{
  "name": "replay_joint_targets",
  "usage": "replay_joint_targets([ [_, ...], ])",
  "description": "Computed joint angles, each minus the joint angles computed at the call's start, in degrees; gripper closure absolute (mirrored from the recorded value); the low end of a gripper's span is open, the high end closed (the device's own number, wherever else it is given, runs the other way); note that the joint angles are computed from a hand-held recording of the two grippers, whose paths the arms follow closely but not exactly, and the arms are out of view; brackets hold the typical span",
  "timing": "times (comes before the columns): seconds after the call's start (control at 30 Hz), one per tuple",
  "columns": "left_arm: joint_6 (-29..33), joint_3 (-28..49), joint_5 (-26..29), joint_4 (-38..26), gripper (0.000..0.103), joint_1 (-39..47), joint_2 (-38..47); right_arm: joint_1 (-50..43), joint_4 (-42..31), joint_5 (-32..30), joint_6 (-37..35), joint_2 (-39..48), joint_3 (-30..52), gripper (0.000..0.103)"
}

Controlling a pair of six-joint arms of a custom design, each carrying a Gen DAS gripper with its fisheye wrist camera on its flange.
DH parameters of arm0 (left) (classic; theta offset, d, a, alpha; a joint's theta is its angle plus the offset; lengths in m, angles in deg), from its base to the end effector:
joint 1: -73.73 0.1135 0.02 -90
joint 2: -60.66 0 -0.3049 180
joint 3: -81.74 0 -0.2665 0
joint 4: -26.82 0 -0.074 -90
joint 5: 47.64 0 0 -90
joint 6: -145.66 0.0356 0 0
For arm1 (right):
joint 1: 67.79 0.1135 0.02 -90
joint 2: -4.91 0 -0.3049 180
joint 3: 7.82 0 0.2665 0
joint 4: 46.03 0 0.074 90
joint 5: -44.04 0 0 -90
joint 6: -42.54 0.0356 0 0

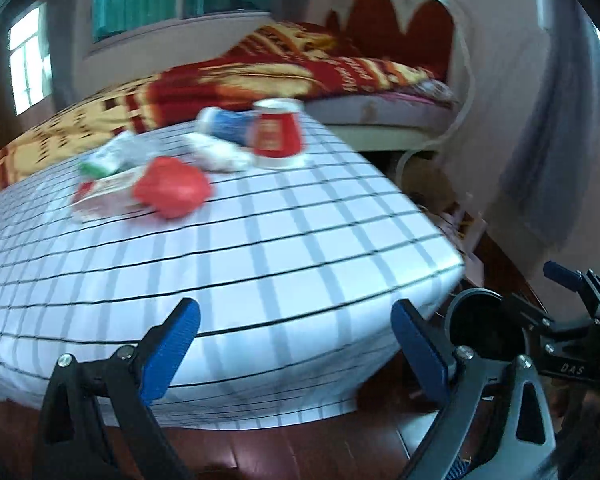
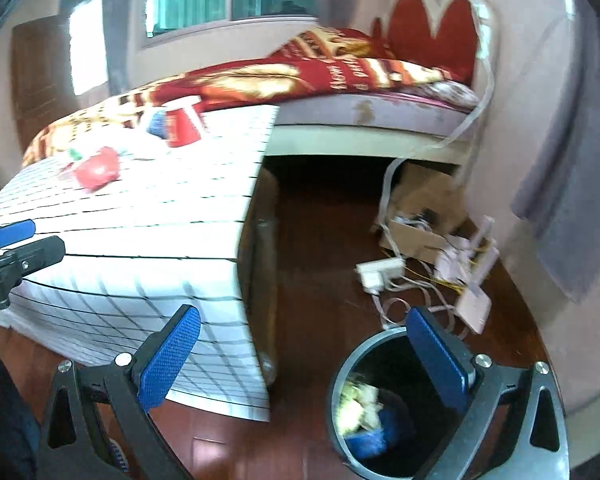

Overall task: Collect trash
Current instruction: 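Move both tools back over the table, then grasp the red plastic bag with the left tool while the right tool grasps the red paper cup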

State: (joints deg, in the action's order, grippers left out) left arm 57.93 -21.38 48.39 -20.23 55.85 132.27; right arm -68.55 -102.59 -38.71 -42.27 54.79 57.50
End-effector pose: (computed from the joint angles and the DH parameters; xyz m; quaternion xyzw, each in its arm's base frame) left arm 0.2565 -0.0867 0.3544 0.1806 0.8937 -0.1030 0.3976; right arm 0.1627 -0.0067 0.3457 0.0733 0.9060 -0.0416 0.4148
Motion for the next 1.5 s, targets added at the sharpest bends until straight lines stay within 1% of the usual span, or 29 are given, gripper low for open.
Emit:
replay_joint_targets([
  [0.1,0.97,-0.05,2.19,0.17,0.007,5.54,0.27,5.13,1.04,1.36,2.75,2.91,1.44,0.000],
  [0.17,1.69,0.47,3.97,-0.10,0.014,8.78,1.19,7.32,0.86,1.78,4.12,5.02,3.06,0.000],
  [0.2,1.85,0.88,4.65,-0.22,0.015,10.02,1.81,8.69,0.34,3.24,4.83,6.30,4.42,0.000],
  [0.27,1.83,2.11,5.76,-0.14,0.016,12.08,3.51,9.78,0.58,4.11,5.81,8.15,6.56,0.000],
  [0.4,0.83,5.40,5.48,0.94,0.016,13.04,7.11,10.81,1.93,4.31,6.51,12.88,11.60,0.000],
  [0.53,0.31,10.00,5.26,1.32,0.016,13.35,11.89,11.30,3.44,4.11,4.34,18.63,16.32,0.000],
  [0.7,-0.69,14.40,4.87,1.40,0.016,12.95,16.81,11.07,5.34,3.33,1.40,24.33,20.19,0.000],
  [0.87,-1.53,18.85,4.05,1.48,0.016,11.75,22.01,9.61,6.57,0.91,-0.43,31.07,24.30,0.000],
  [0.97,-1.85,22.32,3.68,0.34,0.021,11.28,25.51,9.16,6.62,-0.43,-1.92,35.60,27.63,0.000],
  [1.07,-2.01,27.37,2.98,-2.21,0.025,10.85,29.95,8.87,6.02,-2.06,-3.99,40.88,32.29,0.000],
  [1.17,-1.56,31.45,3.14,-4.53,0.029,10.85,33.50,8.45,4.80,-3.94,-5.53,46.30,37.88,0.003],
  [1.23,-1.33,32.46,3.08,-4.96,0.029,10.81,34.49,8.10,3.97,-5.13,-6.16,49.61,41.89,0.005],
  [1.4,-0.38,33.63,4.00,-5.86,0.042,10.96,35.76,7.88,1.63,-7.54,-6.50,57.80,52.52,0.006],
  [1.5,0.37,33.78,5.24,-5.92,0.053,11.09,35.81,8.05,1.14,-7.66,-6.51,60.67,56.34,0.006],
])
